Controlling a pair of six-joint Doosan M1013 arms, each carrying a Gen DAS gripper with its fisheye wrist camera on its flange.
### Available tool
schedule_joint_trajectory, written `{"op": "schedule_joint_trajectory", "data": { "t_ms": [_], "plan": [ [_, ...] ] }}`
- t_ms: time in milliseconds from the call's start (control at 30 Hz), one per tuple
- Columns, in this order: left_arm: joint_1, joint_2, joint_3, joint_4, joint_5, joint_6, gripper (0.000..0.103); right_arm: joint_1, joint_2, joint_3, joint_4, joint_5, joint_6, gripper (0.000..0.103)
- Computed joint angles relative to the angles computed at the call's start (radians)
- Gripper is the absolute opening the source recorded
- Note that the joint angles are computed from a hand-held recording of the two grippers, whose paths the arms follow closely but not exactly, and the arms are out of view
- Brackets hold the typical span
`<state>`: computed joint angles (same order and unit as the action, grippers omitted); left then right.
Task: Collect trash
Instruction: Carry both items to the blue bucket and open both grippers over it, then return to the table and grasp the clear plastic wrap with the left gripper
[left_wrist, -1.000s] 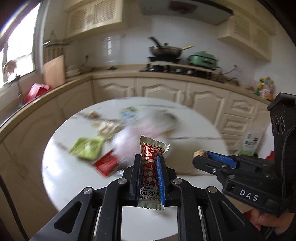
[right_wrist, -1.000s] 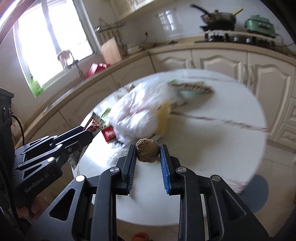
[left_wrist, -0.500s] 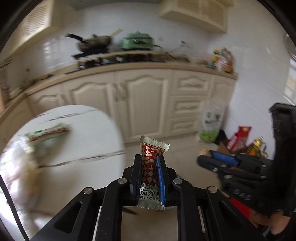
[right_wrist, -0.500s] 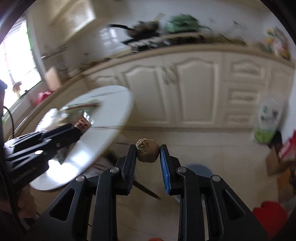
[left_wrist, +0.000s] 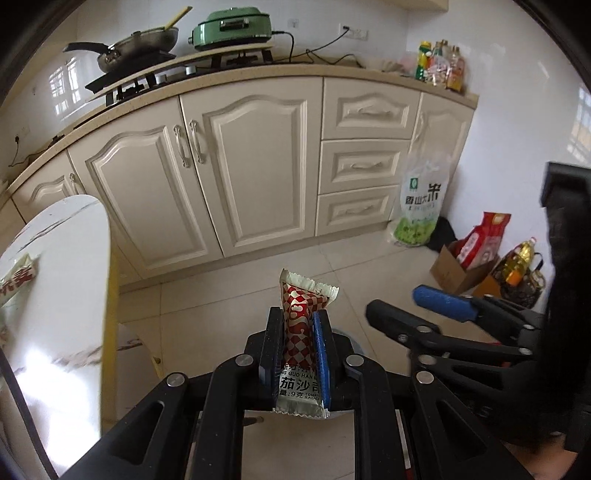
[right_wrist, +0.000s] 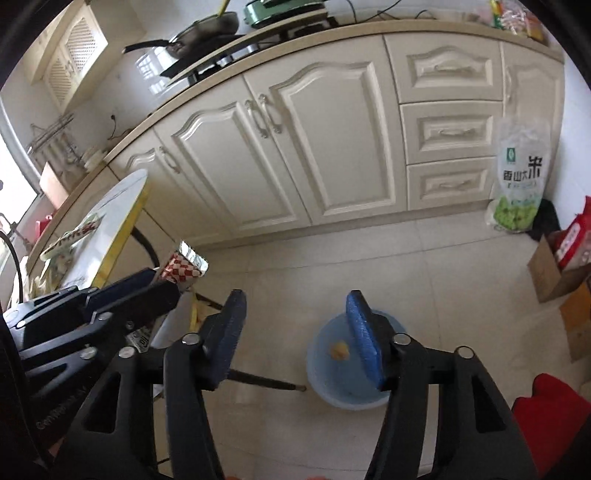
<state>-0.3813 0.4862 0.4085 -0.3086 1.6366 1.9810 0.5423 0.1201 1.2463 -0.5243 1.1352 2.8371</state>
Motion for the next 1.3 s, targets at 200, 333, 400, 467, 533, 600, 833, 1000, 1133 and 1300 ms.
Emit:
{"op": "schedule_joint_trajectory", "data": {
  "t_ms": [200, 333, 400, 467, 533, 600, 833, 1000, 1133, 1300],
  "plan": [
    [-0.053, 0.108, -0.129, 0.052, 0.056, -0.053, 0.014, -0.008, -0.01, 0.01, -0.013, 0.027, 0.01, 0.057],
    [-0.08, 0.185, -0.247, 0.076, 0.114, -0.072, 0.021, -0.013, -0.017, 0.016, -0.023, 0.051, 0.026, 0.057],
    [-0.087, 0.193, -0.254, 0.091, 0.121, -0.07, 0.022, -0.017, -0.022, 0.021, -0.024, 0.054, 0.026, 0.058],
    [-0.098, 0.212, -0.281, 0.105, 0.141, -0.074, 0.034, -0.017, -0.027, 0.026, -0.027, 0.061, 0.028, 0.058],
    [-0.108, 0.205, -0.264, 0.121, 0.119, -0.076, 0.062, -0.018, -0.032, 0.032, -0.027, 0.066, 0.035, 0.058],
    [-0.113, 0.177, -0.214, 0.126, 0.07, -0.072, 0.064, -0.015, -0.037, 0.035, -0.029, 0.075, 0.046, 0.058],
    [-0.077, 0.014, 0.013, 0.11, -0.066, -0.059, 0.064, 0.023, -0.031, -0.013, -0.067, 0.119, 0.054, 0.059],
    [-0.011, -0.07, 0.069, 0.048, -0.134, -0.086, 0.066, 0.084, 0.003, -0.111, -0.14, 0.154, 0.043, 0.059],
    [0.076, -0.163, 0.156, -0.011, -0.217, -0.076, 0.075, 0.144, 0.051, -0.218, -0.206, 0.177, 0.014, 0.064],
    [0.202, -0.277, 0.281, -0.029, -0.34, -0.039, 0.09, 0.214, 0.147, -0.387, -0.251, 0.179, -0.069, 0.069]
  ]
}}
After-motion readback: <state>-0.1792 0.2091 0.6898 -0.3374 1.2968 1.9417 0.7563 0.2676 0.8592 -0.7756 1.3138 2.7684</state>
